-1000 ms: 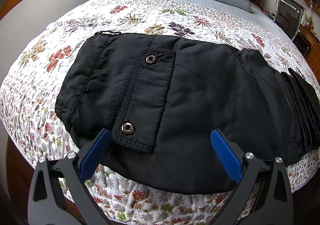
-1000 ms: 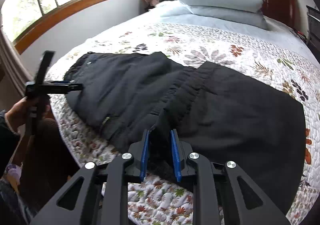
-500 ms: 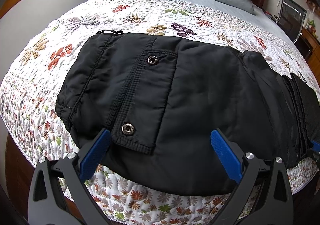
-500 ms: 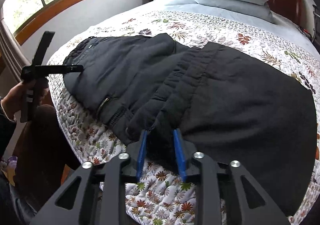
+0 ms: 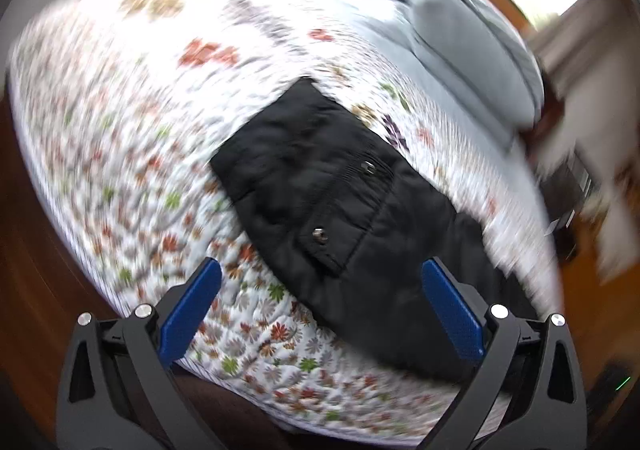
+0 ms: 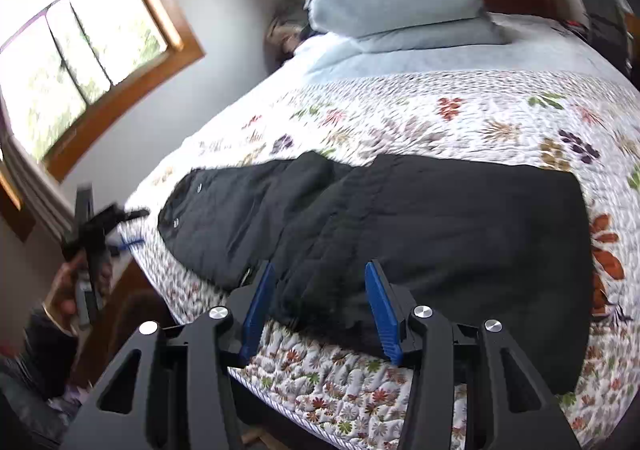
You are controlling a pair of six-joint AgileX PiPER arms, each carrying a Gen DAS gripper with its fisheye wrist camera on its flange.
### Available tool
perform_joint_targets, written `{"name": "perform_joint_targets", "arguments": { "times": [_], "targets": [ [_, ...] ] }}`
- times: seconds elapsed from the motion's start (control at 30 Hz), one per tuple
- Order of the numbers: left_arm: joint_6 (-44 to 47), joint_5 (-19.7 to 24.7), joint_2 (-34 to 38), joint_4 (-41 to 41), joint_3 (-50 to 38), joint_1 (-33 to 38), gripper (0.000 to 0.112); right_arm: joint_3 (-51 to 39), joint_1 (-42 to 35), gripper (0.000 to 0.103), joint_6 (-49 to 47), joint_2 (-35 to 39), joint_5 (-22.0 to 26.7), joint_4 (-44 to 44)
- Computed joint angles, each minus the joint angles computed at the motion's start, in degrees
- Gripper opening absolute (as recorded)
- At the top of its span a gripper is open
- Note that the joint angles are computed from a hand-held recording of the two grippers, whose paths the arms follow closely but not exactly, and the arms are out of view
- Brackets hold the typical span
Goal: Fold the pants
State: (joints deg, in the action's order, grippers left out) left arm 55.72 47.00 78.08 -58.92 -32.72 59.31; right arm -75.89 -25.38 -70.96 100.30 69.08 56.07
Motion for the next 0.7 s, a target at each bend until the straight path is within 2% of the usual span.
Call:
{"name": "perform_joint_targets", "arguments": {
  "times": [0.07, 0.2, 0.5, 0.7],
  "targets": [
    [-0.15, 2.47, 4.54, -1.68, -0.7, 3.56, 0.1, -1.54, -0.94, 0.048, 1.36, 1.03, -0.69, -0.17],
    [1.55, 4.84, 10.52, -5.27, -1.63, 5.53, 0.1, -4.06, -3.58, 0.05, 4.97, 3.46, -1.99, -0.79],
    [3.62, 13.12, 25.03, -17.0, -5.17, 5.27, 0.099, -6.31, -7.78, 0.05, 6.93, 5.79, -4.2, -1.97],
    [4.71, 13.75, 27.85, -20.98, -5.06, 4.05, 0.098, -6.58, -7.41, 0.051, 7.27, 6.03, -5.11, -2.24]
  ]
}}
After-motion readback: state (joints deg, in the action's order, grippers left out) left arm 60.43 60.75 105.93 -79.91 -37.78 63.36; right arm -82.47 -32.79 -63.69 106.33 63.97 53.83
